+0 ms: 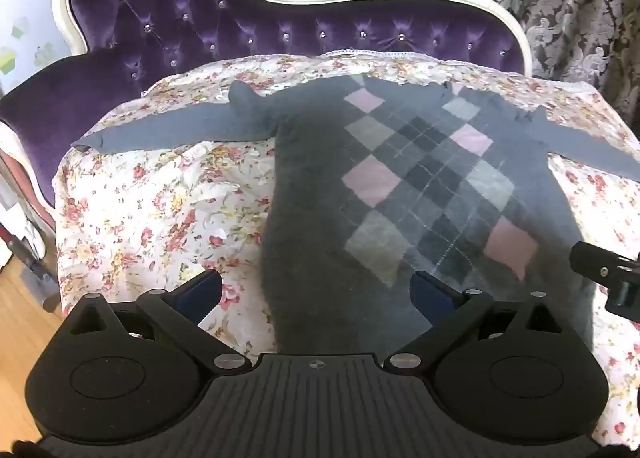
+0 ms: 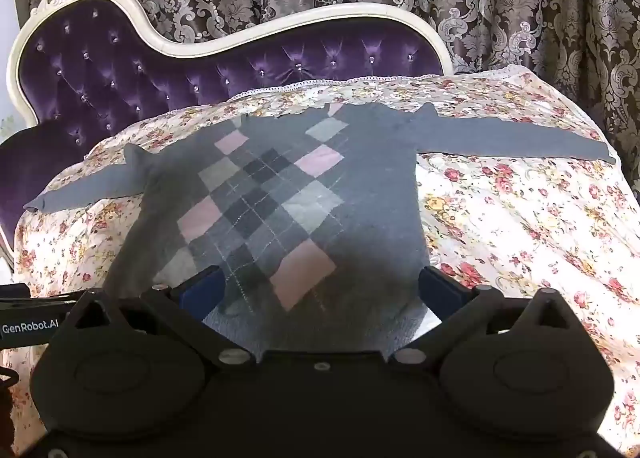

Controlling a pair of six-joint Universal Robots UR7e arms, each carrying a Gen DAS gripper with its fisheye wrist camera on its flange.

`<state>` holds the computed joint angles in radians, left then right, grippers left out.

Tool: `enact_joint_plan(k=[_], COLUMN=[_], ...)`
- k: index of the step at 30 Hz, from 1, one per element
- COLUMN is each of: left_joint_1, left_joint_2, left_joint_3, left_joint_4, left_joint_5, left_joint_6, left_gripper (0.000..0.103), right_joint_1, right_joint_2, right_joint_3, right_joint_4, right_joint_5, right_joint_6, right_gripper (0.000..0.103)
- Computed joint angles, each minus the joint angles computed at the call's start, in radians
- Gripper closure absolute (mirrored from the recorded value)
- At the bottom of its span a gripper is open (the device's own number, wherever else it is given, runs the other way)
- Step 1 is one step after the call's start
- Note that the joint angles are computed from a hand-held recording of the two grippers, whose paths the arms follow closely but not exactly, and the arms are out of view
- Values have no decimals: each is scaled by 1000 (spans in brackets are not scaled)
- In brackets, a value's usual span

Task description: Fold small clothes

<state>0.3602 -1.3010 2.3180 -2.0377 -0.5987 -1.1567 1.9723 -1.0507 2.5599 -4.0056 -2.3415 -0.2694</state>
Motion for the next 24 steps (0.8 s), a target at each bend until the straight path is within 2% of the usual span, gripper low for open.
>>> enact_joint_plan(k=[4,5,8,24], left_joint_1=[5,6,9,27], left_joint_2=[-25,-27,-6,4], left_joint_3=[54,62,16,9], left_joint_4=[-107,-124,-73,-84], left_joint_5=[-6,-6,-27,-63], left_joint_6=[36,46,34,40], left_gripper=[1,1,1,1], right_joint_1=[-14,-7,-7,-12], right_joint_2=[-1,20,17,7], right_joint_3=[-9,-11,-7,-6], right_joint_4=[9,-32,-33,16], right_joint_5=[12,4,6,5], right_joint_6=[-16,-26,-24,11], right_gripper=[1,1,1,1])
